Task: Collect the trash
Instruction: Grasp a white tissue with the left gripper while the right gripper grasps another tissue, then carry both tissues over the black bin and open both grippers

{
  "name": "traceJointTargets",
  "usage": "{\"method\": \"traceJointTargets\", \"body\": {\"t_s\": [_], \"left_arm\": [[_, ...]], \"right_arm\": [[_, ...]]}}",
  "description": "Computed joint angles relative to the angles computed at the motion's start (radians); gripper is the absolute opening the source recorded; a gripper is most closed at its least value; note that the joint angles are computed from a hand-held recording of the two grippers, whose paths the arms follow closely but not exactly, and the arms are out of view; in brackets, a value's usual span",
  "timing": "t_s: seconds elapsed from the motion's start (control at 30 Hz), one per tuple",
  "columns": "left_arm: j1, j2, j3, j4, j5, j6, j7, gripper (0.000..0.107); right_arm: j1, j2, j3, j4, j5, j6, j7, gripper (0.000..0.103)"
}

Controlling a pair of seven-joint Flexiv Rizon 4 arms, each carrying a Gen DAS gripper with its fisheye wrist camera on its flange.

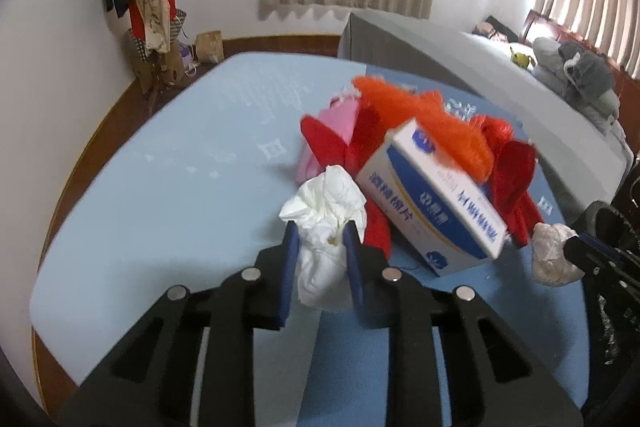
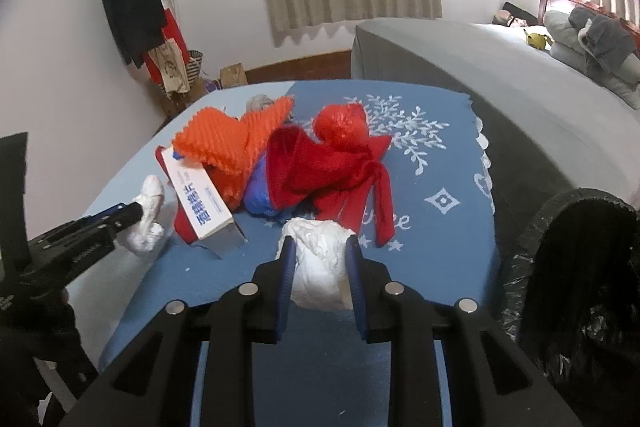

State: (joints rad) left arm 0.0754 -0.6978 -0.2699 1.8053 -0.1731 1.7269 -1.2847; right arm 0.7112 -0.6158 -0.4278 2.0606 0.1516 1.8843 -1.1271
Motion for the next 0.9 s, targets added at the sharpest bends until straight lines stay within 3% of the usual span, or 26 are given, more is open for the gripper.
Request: {"method": "traceJointTargets", "body": {"t_s": [0.27, 0.67, 0.9], "left_arm": [[0.022, 0.071, -0.035, 0.061, 0.035, 0.049, -0.013, 0.021], [0.123, 0.094, -0.241, 0.094, 0.132, 0.058, -0.004, 0.021], [0.121, 0.065, -0.324, 0.079, 0.155, 0.040, 0.027, 0.021]], "right_arm": [[0.049, 0.033, -0.049, 0.036, 0.039, 0.024, -0.016, 0.026], [0.176, 0.106, -0.201, 0.134, 0.170, 0.061, -0.070, 0.026], [0.220, 0.128, -0.276, 0.189, 0.223, 0.069, -0.081, 0.026]]}}
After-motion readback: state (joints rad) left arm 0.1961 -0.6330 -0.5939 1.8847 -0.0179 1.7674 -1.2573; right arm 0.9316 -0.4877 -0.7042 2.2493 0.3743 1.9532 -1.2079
